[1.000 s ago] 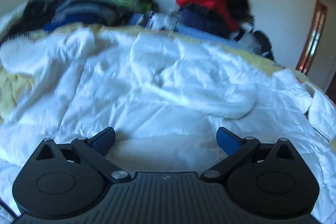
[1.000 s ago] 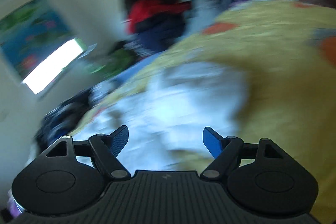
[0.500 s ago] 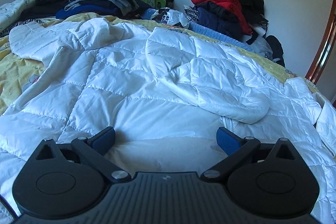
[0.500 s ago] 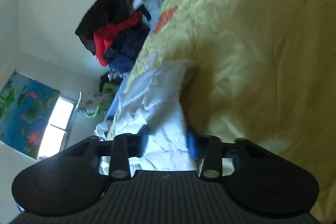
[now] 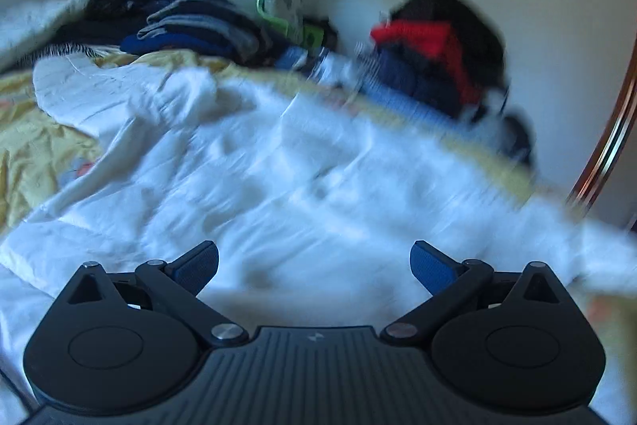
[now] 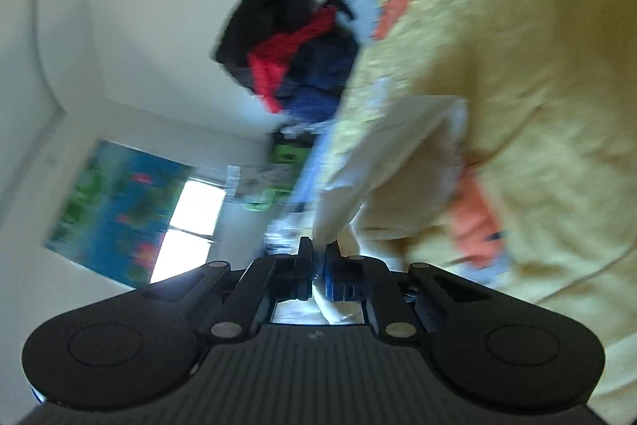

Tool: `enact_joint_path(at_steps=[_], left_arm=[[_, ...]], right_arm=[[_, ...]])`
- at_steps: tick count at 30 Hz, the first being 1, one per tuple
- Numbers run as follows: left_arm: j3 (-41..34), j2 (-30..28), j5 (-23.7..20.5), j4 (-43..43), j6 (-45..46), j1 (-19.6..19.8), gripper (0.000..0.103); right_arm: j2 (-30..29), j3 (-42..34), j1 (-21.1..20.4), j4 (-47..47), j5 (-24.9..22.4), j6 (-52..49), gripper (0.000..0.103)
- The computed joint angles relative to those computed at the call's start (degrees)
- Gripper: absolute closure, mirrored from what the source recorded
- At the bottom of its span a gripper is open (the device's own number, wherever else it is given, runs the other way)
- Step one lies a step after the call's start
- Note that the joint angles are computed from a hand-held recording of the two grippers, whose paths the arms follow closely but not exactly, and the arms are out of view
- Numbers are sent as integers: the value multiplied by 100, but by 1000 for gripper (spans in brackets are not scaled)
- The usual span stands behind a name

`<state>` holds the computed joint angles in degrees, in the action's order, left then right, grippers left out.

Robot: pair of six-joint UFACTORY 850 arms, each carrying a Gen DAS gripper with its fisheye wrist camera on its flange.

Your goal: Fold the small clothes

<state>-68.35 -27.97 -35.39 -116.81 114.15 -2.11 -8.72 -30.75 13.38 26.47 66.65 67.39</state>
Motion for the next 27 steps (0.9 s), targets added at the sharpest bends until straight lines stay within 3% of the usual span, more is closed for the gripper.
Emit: enact_joint_path(at_steps=[4,6,8,14,20,21,24,25,27], left_arm=[[-122,135,-1266,1105,-2399,-56,0],[-418,-51,-1895,1776,-3598,-213,0],[-824,-296,-2172,2475,-4785,-458,0],[-1636,-1013,-2389,3198,-6362,-1088,0],[-1748,-1195,-2406,2972,-6550,-1267,1],[-1765,-1215,-2435,3017,-6535,-1270,3],[-1790,-1192,-2333,3158,-6500,-1332,37],[-1848,-1225,-2337,3227,-6557,-1333,44],[-1905,-1249,-2197,3290,-6641,-1357,47]], right_arm=[[-368,-90,23,-303,1009,820,92],[-497,-121,24,-428,1254,1093,92],[-550,-114,22,-467,1370,1246,92],[-671,19,109,-457,1783,1701,92],[-772,44,145,-539,1763,1748,92],[-749,33,140,-549,1662,1664,92],[-676,13,176,-535,1380,1324,91],[-651,-4,197,-484,1270,1206,91],[-664,-5,214,-483,1246,1198,91]])
